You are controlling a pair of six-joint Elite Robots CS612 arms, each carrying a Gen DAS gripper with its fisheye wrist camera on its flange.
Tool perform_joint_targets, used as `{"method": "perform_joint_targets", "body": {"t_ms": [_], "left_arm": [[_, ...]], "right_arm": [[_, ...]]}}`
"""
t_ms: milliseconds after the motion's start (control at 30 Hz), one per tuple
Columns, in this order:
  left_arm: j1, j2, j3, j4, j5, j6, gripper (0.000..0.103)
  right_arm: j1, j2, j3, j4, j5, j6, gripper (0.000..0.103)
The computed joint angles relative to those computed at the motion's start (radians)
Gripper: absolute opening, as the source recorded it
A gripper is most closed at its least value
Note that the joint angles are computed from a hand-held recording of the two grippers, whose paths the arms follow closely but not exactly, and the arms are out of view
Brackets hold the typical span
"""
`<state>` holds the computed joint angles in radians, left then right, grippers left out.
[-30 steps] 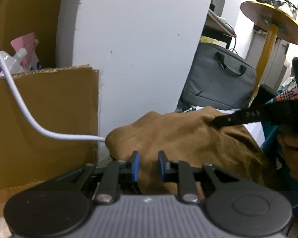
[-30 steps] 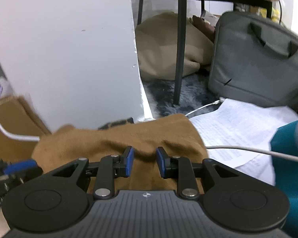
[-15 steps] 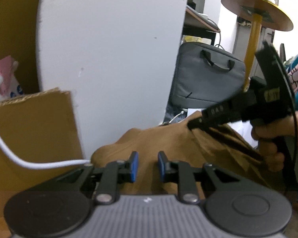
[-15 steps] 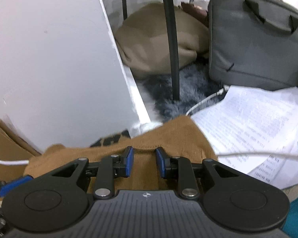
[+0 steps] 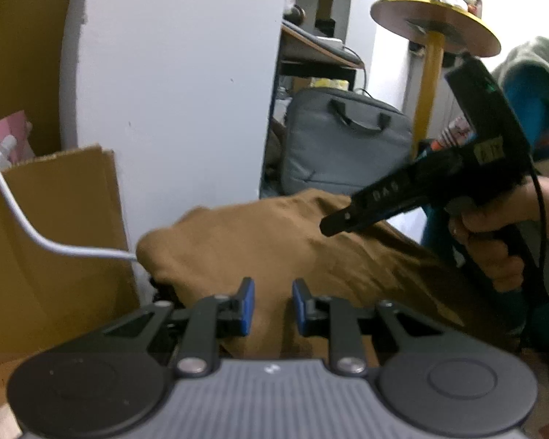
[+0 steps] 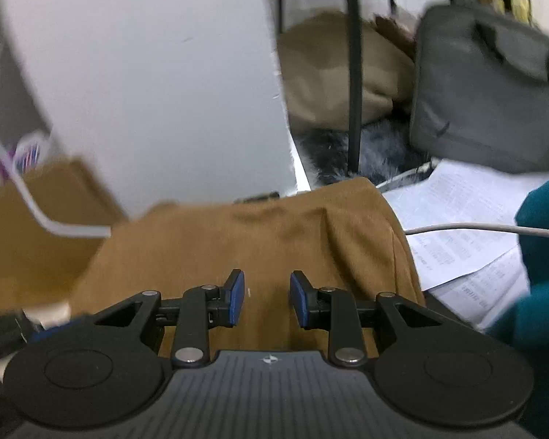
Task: Fold clothes
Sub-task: 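Press the folded brown shirt flat with the open right tool while the left tool pats it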
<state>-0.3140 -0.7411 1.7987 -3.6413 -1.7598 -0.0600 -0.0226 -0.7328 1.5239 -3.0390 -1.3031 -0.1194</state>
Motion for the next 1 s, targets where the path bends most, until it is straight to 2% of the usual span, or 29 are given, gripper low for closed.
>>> {"method": "perform_joint_targets", "body": {"t_ms": [167, 333, 400, 533, 633, 800, 1000], "left_arm": [[0.002, 0.011, 0.003, -0.010, 0.000, -0.009, 0.026], [0.004, 0.025, 0.000, -0.035, -0.010, -0.025, 0.026], [0.005, 0.026, -0.001, -0.041, -0.010, -0.035, 0.025], [0.009, 0.028, 0.000, -0.081, -0.019, -0.084, 0.022], [0.011, 0.035, -0.005, -0.106, -0.025, -0.074, 0.021], [0.021, 0.060, -0.020, -0.103, -0.058, -0.060, 0.022], [0.017, 0.060, -0.017, -0.085, -0.048, -0.066, 0.022]], "right_arm": [[-0.007, -0.026, 0.075, -0.068, 0.021, -0.064, 0.035], [-0.011, -0.048, 0.120, -0.046, 0.012, -0.135, 0.037], [-0.012, -0.053, 0.126, -0.046, 0.007, -0.138, 0.037], [-0.015, -0.063, 0.146, -0.099, 0.066, -0.152, 0.037], [-0.010, -0.063, 0.154, -0.110, 0.095, -0.168, 0.037], [0.001, -0.053, 0.169, -0.112, 0.077, -0.216, 0.037], [0.006, -0.045, 0.177, -0.143, 0.061, -0.178, 0.037]]}}
